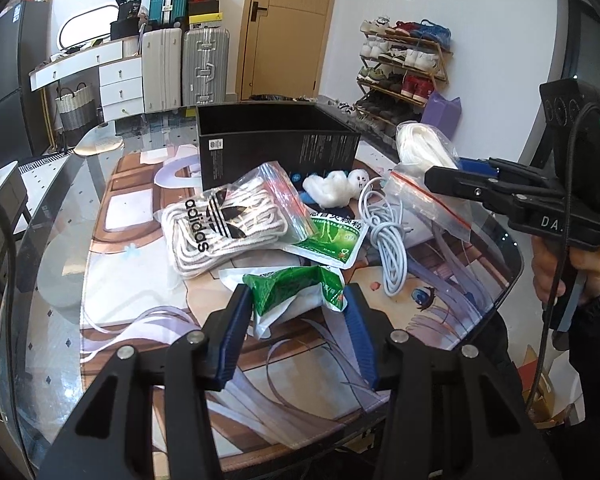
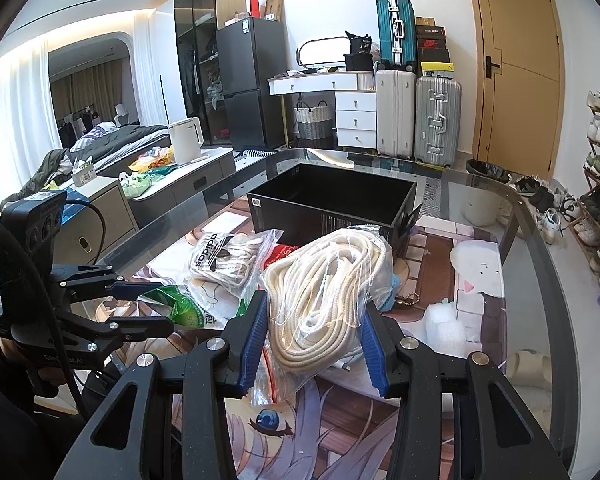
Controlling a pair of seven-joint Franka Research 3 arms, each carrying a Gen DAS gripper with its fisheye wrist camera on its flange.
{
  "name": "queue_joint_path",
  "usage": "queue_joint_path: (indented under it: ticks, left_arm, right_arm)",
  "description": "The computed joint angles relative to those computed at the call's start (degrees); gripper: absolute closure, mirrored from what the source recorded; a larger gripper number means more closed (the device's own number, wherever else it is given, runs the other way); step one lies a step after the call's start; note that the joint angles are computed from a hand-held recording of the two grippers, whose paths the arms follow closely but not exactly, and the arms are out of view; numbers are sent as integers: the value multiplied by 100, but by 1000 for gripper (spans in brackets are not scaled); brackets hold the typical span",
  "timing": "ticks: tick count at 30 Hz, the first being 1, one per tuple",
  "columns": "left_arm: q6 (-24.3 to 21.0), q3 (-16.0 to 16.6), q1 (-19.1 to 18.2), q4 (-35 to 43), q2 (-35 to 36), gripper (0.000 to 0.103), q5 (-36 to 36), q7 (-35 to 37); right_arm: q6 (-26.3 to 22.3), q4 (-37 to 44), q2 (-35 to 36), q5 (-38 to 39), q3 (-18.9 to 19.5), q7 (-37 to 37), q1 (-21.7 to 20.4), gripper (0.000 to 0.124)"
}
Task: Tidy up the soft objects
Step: 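Grasp the green medicine packet with the left tool while the right tool holds the rope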
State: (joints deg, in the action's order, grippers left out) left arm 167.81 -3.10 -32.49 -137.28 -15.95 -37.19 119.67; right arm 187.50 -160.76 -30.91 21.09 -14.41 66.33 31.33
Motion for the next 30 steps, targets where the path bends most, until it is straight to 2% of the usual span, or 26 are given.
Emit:
queue_joint_path:
  ticks: [18,30]
  left_arm:
    - [78,218,-220,-89,-206,59,-444,390]
    - [386,265,-214,149,-43,59,-395,84]
  right_arm:
    - [1,11,-34,-38,49,20,-62,80]
    - [85,69,-15,-55,90,78,-122,80]
